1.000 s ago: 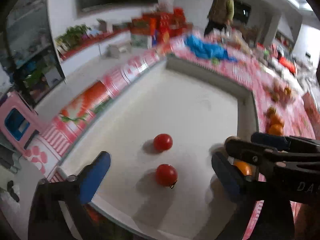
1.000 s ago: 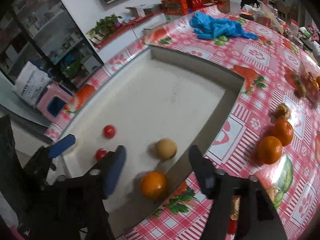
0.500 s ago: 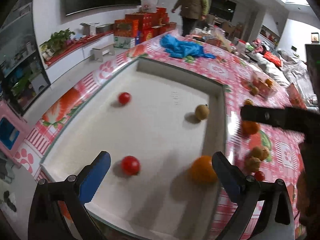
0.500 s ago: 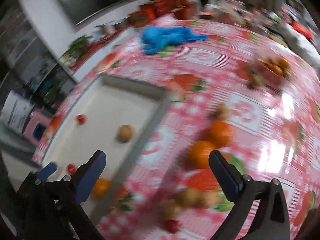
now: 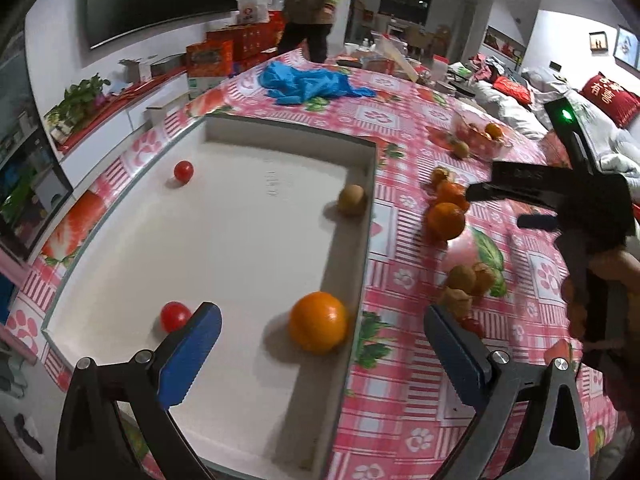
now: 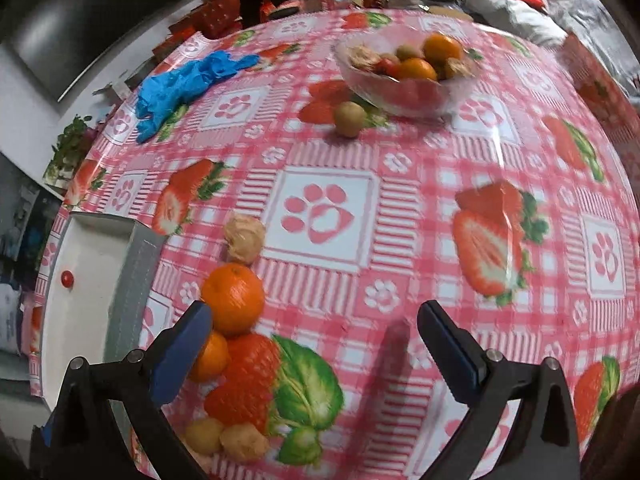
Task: Organize fruits
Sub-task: 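Move both open tools back toward the oranges and nuts on the table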
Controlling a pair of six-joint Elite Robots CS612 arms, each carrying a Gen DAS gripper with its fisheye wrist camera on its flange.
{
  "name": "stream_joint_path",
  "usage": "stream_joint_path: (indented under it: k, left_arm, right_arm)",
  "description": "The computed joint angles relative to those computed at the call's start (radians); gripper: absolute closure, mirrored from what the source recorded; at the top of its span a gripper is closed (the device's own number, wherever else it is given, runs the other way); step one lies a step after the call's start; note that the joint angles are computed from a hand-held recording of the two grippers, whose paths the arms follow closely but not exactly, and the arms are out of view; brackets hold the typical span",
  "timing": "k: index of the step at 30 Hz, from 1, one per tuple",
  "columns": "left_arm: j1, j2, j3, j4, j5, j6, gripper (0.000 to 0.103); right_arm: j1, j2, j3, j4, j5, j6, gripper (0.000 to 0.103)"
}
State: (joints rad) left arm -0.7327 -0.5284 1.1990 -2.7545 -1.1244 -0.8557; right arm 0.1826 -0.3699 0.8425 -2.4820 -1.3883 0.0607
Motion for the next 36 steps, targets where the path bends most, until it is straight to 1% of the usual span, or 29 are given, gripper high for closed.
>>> stream_joint_path:
  k: [3, 5, 7, 8, 9, 11, 12, 14, 16, 18, 20, 22, 24, 28, 31, 34, 36]
  left_arm:
    - [0.002, 0.003, -0.011, 0.009, -0.018, 0.003, 0.002]
    - [0.002, 0.004, -0.016, 0.006, -0.037, 0.01, 0.002]
    - [-0.001, 0.006, -0.021, 0.009, -0.042, 0.025, 0.002]
    - [-0.002, 0.006, -0.022, 0.011, -0.043, 0.032, 0.002]
    - [-0.003, 0.007, -0.025, 0.011, -0.044, 0.04, 0.002]
    - [-0.004, 0.011, -0.031, 0.011, -0.053, 0.057, 0.002]
    - [-0.005, 0.012, -0.035, 0.012, -0.057, 0.062, 0.002]
    - [-0.004, 0.017, -0.042, 0.016, -0.063, 0.065, 0.002]
    - [-0.003, 0.021, -0.051, 0.025, -0.069, 0.064, 0.002]
    - [-0.003, 0.026, -0.059, 0.029, -0.076, 0.063, 0.002]
    - [-0.004, 0.032, -0.069, 0.033, -0.082, 0.064, 0.002]
    - [-0.008, 0.035, -0.076, 0.035, -0.084, 0.069, 0.002]
    - [-0.011, 0.04, -0.085, 0.038, -0.088, 0.079, 0.002]
    - [-0.019, 0.053, -0.111, 0.052, -0.095, 0.099, 0.002]
    - [-0.025, 0.064, -0.137, 0.086, -0.07, 0.096, 0.002]
    - [-0.029, 0.068, -0.147, 0.095, -0.058, 0.089, 0.002]
    - [-0.032, 0.068, -0.152, 0.106, -0.044, 0.089, 0.002]
  right_arm:
    - [0.008, 0.021, -0.04, -0.003, 0.003, -0.012, 0.001]
    - [0.014, 0.039, -0.071, 0.001, -0.003, -0.02, 0.008]
    - [0.02, 0.059, -0.111, 0.027, -0.003, -0.026, 0.022]
    - [0.021, 0.067, -0.126, 0.043, 0.001, -0.026, 0.028]
    - [0.024, 0.08, -0.149, 0.061, -0.004, -0.028, 0.029]
    - [0.031, 0.088, -0.157, 0.035, -0.035, -0.037, 0.033]
    - [0.033, 0.094, -0.167, 0.035, -0.043, -0.045, 0.033]
    - [0.037, 0.101, -0.177, 0.03, -0.062, -0.058, 0.039]
    - [0.04, 0.102, -0.176, 0.018, -0.083, -0.076, 0.042]
    - [0.037, 0.096, -0.16, 0.0, -0.064, -0.088, 0.049]
    - [0.031, 0.089, -0.148, -0.01, -0.029, -0.089, 0.064]
    - [0.026, 0.077, -0.126, -0.029, -0.011, -0.081, 0.071]
    - [0.015, 0.055, -0.085, -0.052, 0.029, -0.077, 0.073]
    - [-0.005, 0.008, 0.013, -0.123, 0.057, -0.083, 0.073]
    - [-0.024, -0.027, 0.082, -0.159, 0.078, -0.068, 0.073]
    - [-0.042, -0.051, 0.129, -0.163, 0.102, -0.054, 0.072]
    - [-0.052, -0.056, 0.139, -0.152, 0.129, -0.038, 0.064]
